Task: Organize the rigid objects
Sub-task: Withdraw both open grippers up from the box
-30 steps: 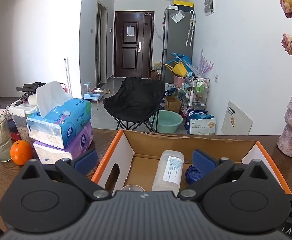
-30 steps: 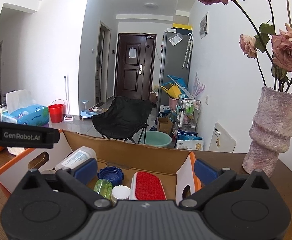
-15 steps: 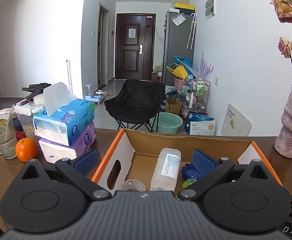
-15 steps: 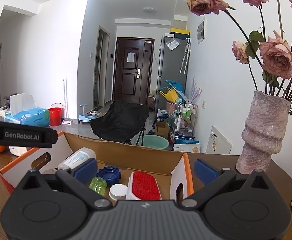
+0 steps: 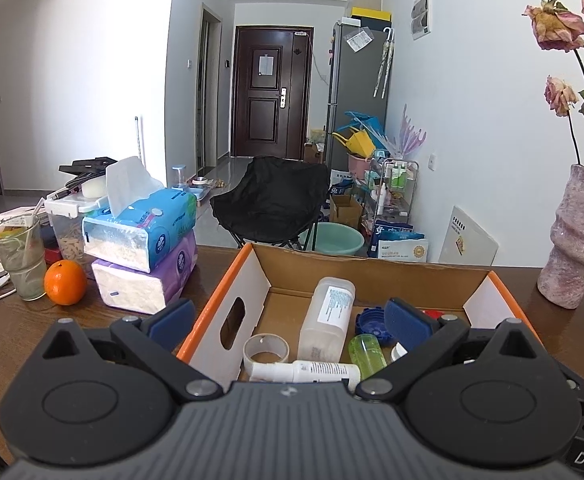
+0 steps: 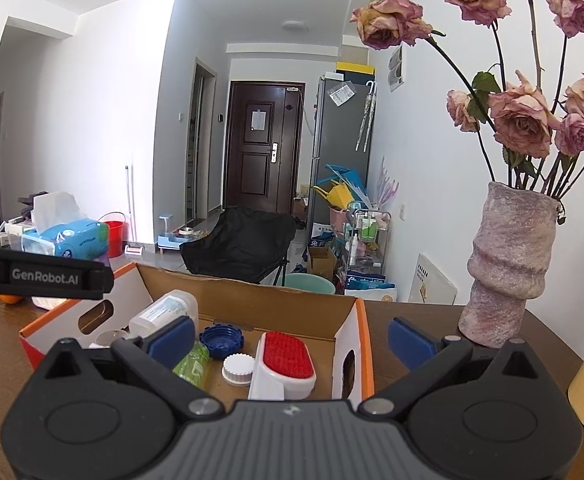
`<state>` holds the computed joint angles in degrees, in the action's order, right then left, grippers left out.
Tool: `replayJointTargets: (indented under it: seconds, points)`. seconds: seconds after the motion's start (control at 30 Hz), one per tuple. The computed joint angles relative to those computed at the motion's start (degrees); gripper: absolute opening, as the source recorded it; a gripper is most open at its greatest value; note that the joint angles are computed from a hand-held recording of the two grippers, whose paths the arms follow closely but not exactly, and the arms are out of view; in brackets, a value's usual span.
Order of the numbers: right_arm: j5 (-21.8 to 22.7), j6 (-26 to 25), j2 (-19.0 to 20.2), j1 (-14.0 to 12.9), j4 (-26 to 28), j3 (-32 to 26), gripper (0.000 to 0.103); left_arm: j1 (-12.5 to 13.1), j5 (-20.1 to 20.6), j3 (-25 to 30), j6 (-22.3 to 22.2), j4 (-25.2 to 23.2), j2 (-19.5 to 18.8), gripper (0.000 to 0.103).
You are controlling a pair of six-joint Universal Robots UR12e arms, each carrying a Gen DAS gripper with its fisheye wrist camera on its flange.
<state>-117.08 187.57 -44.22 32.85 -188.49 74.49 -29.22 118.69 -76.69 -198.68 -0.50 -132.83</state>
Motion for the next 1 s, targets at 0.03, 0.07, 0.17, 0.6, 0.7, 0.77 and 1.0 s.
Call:
replayJointTargets:
  seconds: [0.03, 0.07, 0.17, 0.6, 0.7, 0.77, 1.0]
  points:
    - [0.0, 0.0, 0.0, 0.0, 0.0, 0.0, 0.103, -0.1, 0.1, -0.3, -0.1, 0.1, 0.2, 0.103]
    - [-0.2, 0.1, -0.2, 0.1, -0.1, 0.3, 0.103, -0.2, 0.1, -0.5, -0.1, 0.1, 0.3, 0.103]
    - [-0.5, 0.4, -0.9, 0.3, -0.6, 1.6, 0.103, -0.5, 0.3, -1.3, -0.4, 0.2, 0.8, 0.103]
    - [-1.9, 1.8, -4.2, 1.3, -2.3, 7.7, 0.103, -2.0, 1.4, -5.7, -2.0, 0.1, 3.4, 0.103]
    - [-2.3, 1.8, -4.7, 1.6, -2.3, 8.7, 0.103, -2.2, 1.6, -6.6, -2.5, -0.2, 3.9, 0.103]
    - [-2.4, 1.7, -5.0, 1.7, -2.4, 9.3, 0.103, -2.4, 1.4, -7.2, -2.7, -0.2, 4.2, 0.103]
    - [-2.6, 1.4, -6.1, 2.2, -3.2, 11.9, 0.103, -3.2, 2.1, -8.7, -3.3, -0.5, 4.9, 0.103]
